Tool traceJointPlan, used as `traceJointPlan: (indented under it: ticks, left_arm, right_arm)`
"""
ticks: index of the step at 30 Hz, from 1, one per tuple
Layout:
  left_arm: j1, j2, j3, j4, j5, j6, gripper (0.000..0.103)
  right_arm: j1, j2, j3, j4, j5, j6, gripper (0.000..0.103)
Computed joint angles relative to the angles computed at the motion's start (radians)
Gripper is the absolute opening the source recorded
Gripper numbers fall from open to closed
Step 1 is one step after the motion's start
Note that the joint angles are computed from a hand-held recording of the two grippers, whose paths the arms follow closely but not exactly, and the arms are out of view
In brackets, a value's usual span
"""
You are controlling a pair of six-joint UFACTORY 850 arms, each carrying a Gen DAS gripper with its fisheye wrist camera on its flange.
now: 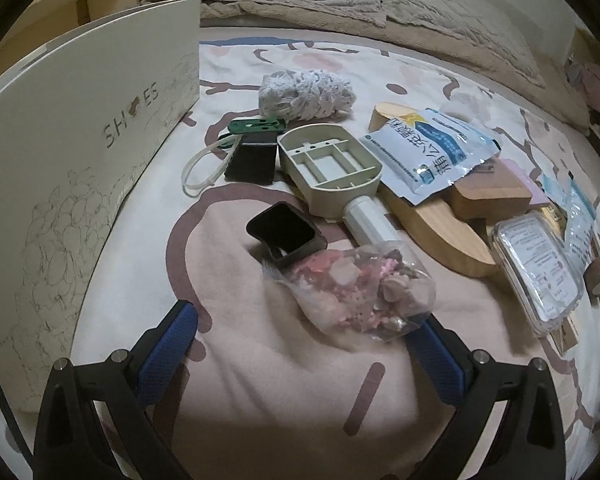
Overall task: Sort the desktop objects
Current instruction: 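Grasp the brown bandage roll with the right gripper while the left tool approaches the pink trinket bag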
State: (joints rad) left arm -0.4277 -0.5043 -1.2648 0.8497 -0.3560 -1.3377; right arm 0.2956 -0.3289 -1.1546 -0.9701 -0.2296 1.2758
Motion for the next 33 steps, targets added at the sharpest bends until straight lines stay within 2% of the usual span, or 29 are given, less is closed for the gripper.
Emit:
traceJointPlan:
  ticks: [3,8,10,12,17,21,25,28,30,33]
  left_arm:
    - [-0.012,0.002,0.013,0.11,-0.009,-0.104,0.103]
    - [-0.012,0.005,0.025,0.184,0.006,-0.181,0.103]
    - [-0.014,0.006,0.029,0.218,0.008,-0.215,0.103]
    - [-0.013,0.007,0.032,0.233,0.012,-0.23,0.103]
    - [-0.015,0.007,0.035,0.263,0.01,-0.259,0.103]
    - [-0.016,0.006,0.034,0.266,0.007,-0.266,0.103]
    - [-0.016,0.007,0.035,0.267,0.008,-0.268,0.103]
    - [-0.015,0.007,0.035,0.273,0.014,-0.277,0.103]
    - [-0.012,0.009,0.04,0.285,0.025,-0.29,0.103]
    - [-0.013,0.01,0.041,0.296,0.025,-0.301,0.103]
  right_arm:
    - [0.002,-0.049,-0.055,-0.032,-0.039,0.015,0.103]
    - [0.004,-0.137,-0.145,0.101,-0.088,-0.163,0.103]
    - [0.005,-0.147,-0.153,0.081,-0.106,-0.158,0.103]
    - [0.001,-0.145,-0.146,0.01,-0.123,-0.081,0.103]
    - [-0.032,-0.138,-0.127,0.027,-0.146,-0.083,0.103]
    - [-0.045,-0.134,-0.114,0.023,-0.196,-0.085,0.103]
    - [-0.063,-0.102,-0.075,0.029,-0.169,-0.055,0.103]
    - [-0.066,-0.074,-0.044,0.025,-0.103,-0.044,0.103]
    - [-0.063,-0.066,-0.028,-0.021,-0.038,-0.04,0.103]
    - [-0.045,-0.071,-0.022,-0.096,-0.018,-0.019,0.103]
